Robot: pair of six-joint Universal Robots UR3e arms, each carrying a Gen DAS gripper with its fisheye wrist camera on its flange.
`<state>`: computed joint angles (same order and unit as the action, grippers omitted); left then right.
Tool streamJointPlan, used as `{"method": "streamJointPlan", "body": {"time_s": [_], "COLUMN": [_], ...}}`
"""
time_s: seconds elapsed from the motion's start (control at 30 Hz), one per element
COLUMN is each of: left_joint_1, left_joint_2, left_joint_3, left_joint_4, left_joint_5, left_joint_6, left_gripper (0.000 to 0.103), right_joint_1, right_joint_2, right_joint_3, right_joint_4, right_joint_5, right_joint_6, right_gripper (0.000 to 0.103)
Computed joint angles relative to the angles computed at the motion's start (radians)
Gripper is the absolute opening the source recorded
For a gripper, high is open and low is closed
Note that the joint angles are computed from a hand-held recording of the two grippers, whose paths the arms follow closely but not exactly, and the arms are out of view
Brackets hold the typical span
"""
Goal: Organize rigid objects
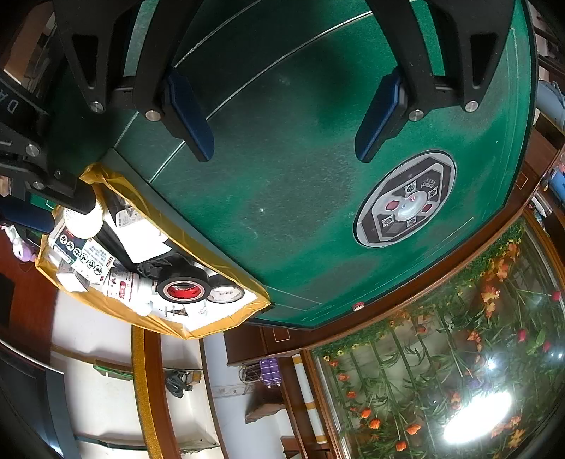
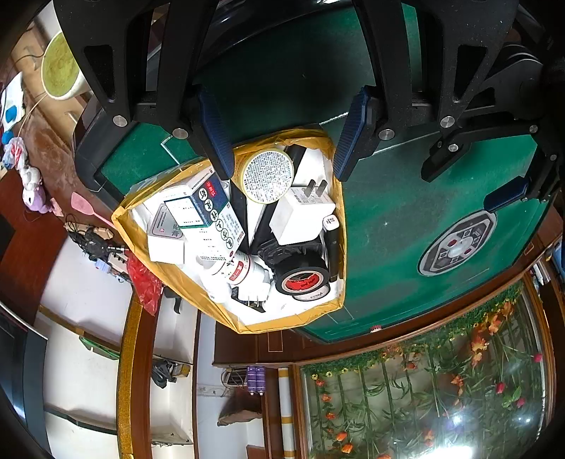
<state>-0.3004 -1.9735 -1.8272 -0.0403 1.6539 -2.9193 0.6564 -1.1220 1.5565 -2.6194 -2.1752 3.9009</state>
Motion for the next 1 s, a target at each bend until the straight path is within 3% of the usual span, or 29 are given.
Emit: {"method": "streamJointPlan", "body": {"time_s": [1.0], "left_joint_1": [-0.009], "left_joint_2": [0.010], "left_joint_3": [-0.008], "left_joint_4": [-0.009], "left_joint_5": [0.046], "left_joint_6": [0.005], "left_gripper": [0.083], "right_joint_1": [0.003], "right_joint_2": [0.002], "right_joint_3": [-0.001], "right_joint_4": [-0.002], "right_joint_5": [-0.004], "right_joint_6": [0.001], "right_gripper": [0.059]}}
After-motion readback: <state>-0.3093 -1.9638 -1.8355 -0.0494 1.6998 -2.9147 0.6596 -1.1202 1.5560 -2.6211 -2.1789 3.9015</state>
